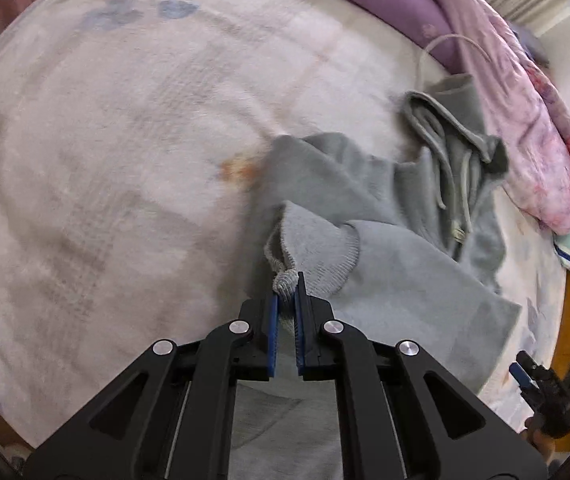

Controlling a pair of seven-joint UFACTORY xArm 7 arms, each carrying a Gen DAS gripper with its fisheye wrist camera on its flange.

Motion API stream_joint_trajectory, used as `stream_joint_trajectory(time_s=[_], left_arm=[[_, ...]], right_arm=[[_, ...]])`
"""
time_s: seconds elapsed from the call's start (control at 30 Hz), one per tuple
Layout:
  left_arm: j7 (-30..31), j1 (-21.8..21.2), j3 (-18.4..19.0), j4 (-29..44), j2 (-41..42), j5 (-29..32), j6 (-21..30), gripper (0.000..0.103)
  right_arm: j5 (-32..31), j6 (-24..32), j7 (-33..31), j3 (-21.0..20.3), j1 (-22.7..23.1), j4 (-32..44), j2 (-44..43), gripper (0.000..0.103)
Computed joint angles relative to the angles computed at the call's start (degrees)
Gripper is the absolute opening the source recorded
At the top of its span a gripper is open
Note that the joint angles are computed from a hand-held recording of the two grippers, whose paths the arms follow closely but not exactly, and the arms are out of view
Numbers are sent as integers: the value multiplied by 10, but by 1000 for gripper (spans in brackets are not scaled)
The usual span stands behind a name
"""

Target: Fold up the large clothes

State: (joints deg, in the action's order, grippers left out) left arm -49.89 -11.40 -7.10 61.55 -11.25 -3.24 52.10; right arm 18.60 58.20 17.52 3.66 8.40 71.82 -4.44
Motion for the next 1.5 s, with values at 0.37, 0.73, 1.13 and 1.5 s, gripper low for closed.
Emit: stream_joint_trajectory(time_s=[0.37,0.73,1.13,1.5], left_arm=[[13,5,14,-15,30,-38,51,17],[4,-6,-1,37,31,-8,11,23],[35,7,19,53,79,-91,-1,28],[83,0,13,282,272,-94,5,60]], right_arm=[[-18,23,-14,0,-10,86,106,31],[-40,20,0,2,-22,84,103,30],[31,-9,-1,-13,-53,39,81,32],[-3,33,22,14,-28,290,266,39]])
